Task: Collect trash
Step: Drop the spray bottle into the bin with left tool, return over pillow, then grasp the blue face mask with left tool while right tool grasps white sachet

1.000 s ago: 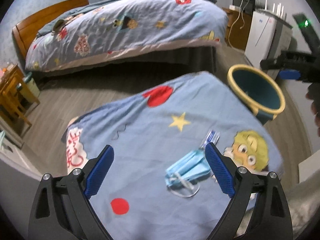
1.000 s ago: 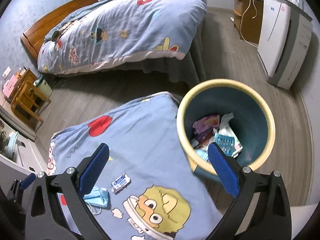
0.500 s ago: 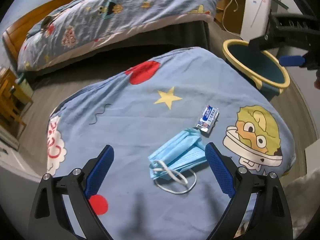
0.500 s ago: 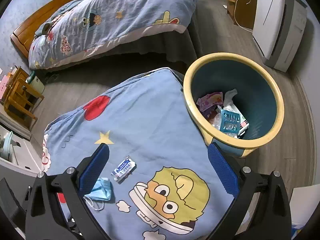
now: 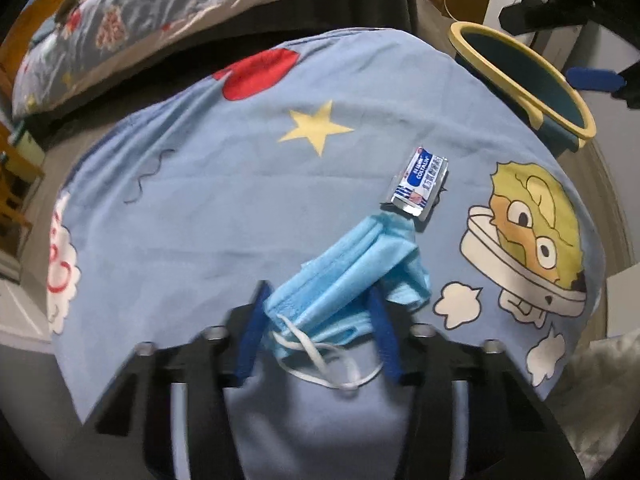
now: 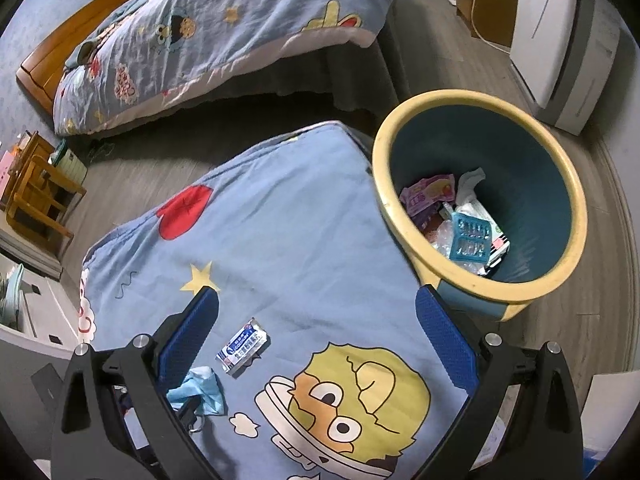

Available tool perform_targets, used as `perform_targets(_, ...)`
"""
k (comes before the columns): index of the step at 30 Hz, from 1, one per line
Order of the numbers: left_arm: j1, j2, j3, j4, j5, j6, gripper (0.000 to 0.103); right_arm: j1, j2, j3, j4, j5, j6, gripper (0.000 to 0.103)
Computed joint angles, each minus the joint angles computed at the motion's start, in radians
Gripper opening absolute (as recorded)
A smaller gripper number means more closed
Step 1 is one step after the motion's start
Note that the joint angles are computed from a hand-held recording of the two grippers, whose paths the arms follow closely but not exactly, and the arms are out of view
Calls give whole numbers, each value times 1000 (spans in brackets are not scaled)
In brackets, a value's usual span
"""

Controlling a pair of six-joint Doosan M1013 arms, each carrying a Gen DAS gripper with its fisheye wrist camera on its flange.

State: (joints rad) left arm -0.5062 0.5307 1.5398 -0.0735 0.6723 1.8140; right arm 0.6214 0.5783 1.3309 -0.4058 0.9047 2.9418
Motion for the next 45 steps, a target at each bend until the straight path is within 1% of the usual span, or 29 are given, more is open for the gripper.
perform_targets(2, 2, -6, 2, -9, -7, 11, 19, -3, 7, -3, 27, -10, -23, 97)
perform_targets(4, 10, -10, 3, -45, -11, 19, 12, -5, 18, -7, 70, -21, -57, 96)
perform_targets(5, 14, -14, 5, -35, -24, -5, 12, -6, 22, -9, 84, -22, -71, 95)
perform_targets(7, 19, -19, 8, -16, -40, -37, 10, -7, 37, -23, 118, -14, -104, 85)
perform_targets(9, 25, -22, 6, 8, -57, -74, 9, -8, 53, -37, 164, -19, -148, 78)
perform_targets(10, 27, -29, 10, 27, -79, -92, 9, -8, 58, -41, 181, -24, -163, 75)
perform_targets(11, 30, -31, 11, 22, -89, -89, 9, -9, 63, -45, 200, -32, -181, 73)
perform_targets(13, 38, -40, 12, 27, -115, -102, 8, -7, 76, -58, 236, -45, -217, 65)
perform_targets(16, 45, -50, 13, 27, -141, -101, 8, -3, 101, -89, 270, -30, -258, 62)
perform_targets(19, 52, -56, 12, 20, -167, -92, 8, -1, 120, -113, 290, -13, -274, 62)
perform_targets(24, 60, -70, 18, 27, -218, -99, 8, 7, 159, -165, 296, 47, -309, 62)
perform_targets(27, 65, -74, 18, 12, -239, -83, 8, 12, 178, -193, 282, 81, -318, 61)
perform_targets(31, 72, -75, 15, -13, -241, -65, 8, 26, 198, -226, 228, 128, -317, 60)
perform_targets(32, 72, -75, 16, -10, -242, -65, 8, 30, 203, -235, 213, 147, -320, 58)
perform_targets(34, 73, -75, 14, -16, -242, -56, 8, 40, 216, -258, 178, 189, -331, 46)
perform_targets(36, 73, -75, 14, -18, -244, -54, 8, 42, 216, -259, 165, 200, -346, 39)
perform_targets(38, 71, -76, 13, -14, -249, -56, 8, 43, 213, -254, 162, 196, -349, 37)
perform_targets(39, 70, -77, 15, -10, -253, -58, 8, 44, 210, -251, 157, 193, -351, 34)
perform_targets(41, 69, -78, 14, -10, -257, -57, 8, 43, 204, -244, 153, 178, -352, 28)
perform_targets(42, 68, -78, 14, -9, -259, -59, 8, 43, 196, -235, 149, 159, -350, 19)
perform_targets(45, 65, -78, 11, -13, -261, -57, 8, 40, 177, -207, 157, 126, -359, 13)
